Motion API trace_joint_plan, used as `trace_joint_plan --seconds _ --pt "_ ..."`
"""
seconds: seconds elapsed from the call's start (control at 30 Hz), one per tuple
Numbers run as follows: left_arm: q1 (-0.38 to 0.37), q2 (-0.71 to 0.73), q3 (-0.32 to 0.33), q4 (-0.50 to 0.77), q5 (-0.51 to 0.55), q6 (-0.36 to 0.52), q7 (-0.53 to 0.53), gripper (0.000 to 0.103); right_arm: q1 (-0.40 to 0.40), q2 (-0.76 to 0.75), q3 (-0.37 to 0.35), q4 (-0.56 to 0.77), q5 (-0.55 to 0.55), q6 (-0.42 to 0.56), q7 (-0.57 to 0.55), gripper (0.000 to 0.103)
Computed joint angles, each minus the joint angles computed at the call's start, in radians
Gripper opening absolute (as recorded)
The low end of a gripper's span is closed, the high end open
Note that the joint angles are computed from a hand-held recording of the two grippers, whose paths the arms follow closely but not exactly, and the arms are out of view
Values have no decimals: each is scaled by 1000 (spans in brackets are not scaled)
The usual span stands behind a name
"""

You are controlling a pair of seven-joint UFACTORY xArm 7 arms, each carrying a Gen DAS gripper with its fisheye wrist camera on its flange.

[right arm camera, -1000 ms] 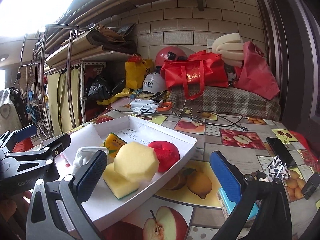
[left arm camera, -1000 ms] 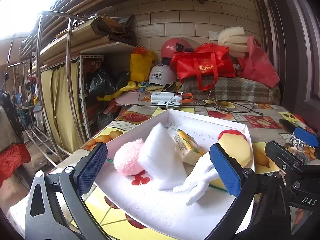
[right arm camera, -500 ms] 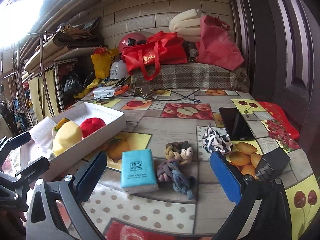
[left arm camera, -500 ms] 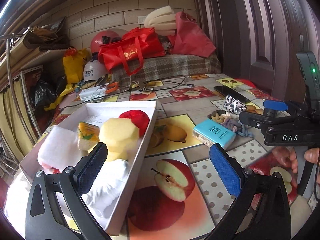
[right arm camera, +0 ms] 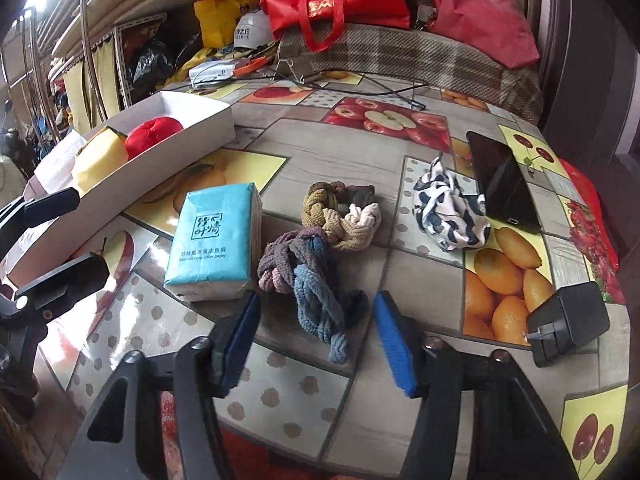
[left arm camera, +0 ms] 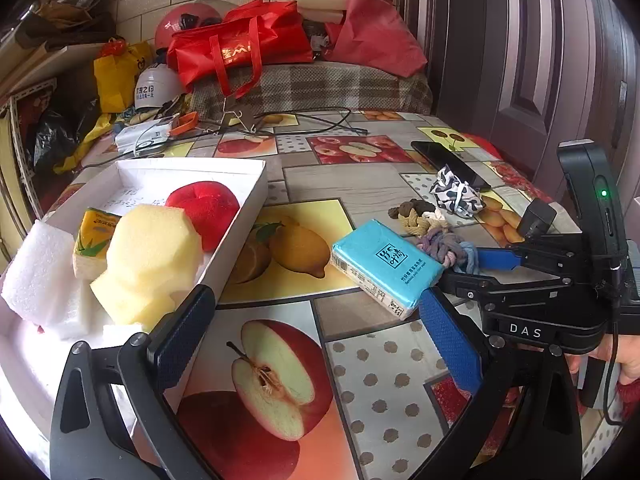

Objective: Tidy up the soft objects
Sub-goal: 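Grasp the blue tissue pack with the left tool while the right tool grasps the grey-blue rope toy, then carry the blue tissue pack with the left tool while the right tool carries the rope toy to the box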

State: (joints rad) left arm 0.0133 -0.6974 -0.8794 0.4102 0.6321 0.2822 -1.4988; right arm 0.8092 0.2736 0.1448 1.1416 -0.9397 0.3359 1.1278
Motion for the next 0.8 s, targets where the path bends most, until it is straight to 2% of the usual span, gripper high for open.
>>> trace_joint_plan --seconds 0.03,0.07,0.17,0.3,0.33,0.4,0.47,0.53,0.6,0.7,0.8 --pt "15 8 -11 11 6 -1 -2 103 -7 -3 0 -9 1 -27 -3 16" --pt "32 18 -25 24 13 -2 -5 103 -8 -11 -6 -21 -9 -48 12 12" --pt "102 61 -73 73 42 -11 -11 103 18 -64 -62 -65 -198 -96 243 12" --pt "249 171 -186 188 106 6 -2 103 1 -131 -73 -113 -438 -91 574 12" --pt "286 210 -222 224 121 36 5 103 -11 -141 -69 -121 -478 -95 632 12" --pt "352 311 -304 303 143 155 20 103 -37 -153 -54 -130 -533 -107 711 12" --pt "385 388 -349 346 166 233 24 96 -63 -160 -38 -130 -596 -119 784 12" --pt "378 433 -339 352 188 248 21 64 -86 -167 -17 -132 -646 -124 841 12" --pt "339 445 -286 336 197 217 12 52 -111 -167 5 -129 -663 -130 860 12" --pt "287 422 -222 310 238 161 -34 51 -145 -168 40 -128 -684 -126 883 12" --pt "245 359 -194 289 306 145 -116 51 -175 -179 78 -134 -737 -105 940 12"
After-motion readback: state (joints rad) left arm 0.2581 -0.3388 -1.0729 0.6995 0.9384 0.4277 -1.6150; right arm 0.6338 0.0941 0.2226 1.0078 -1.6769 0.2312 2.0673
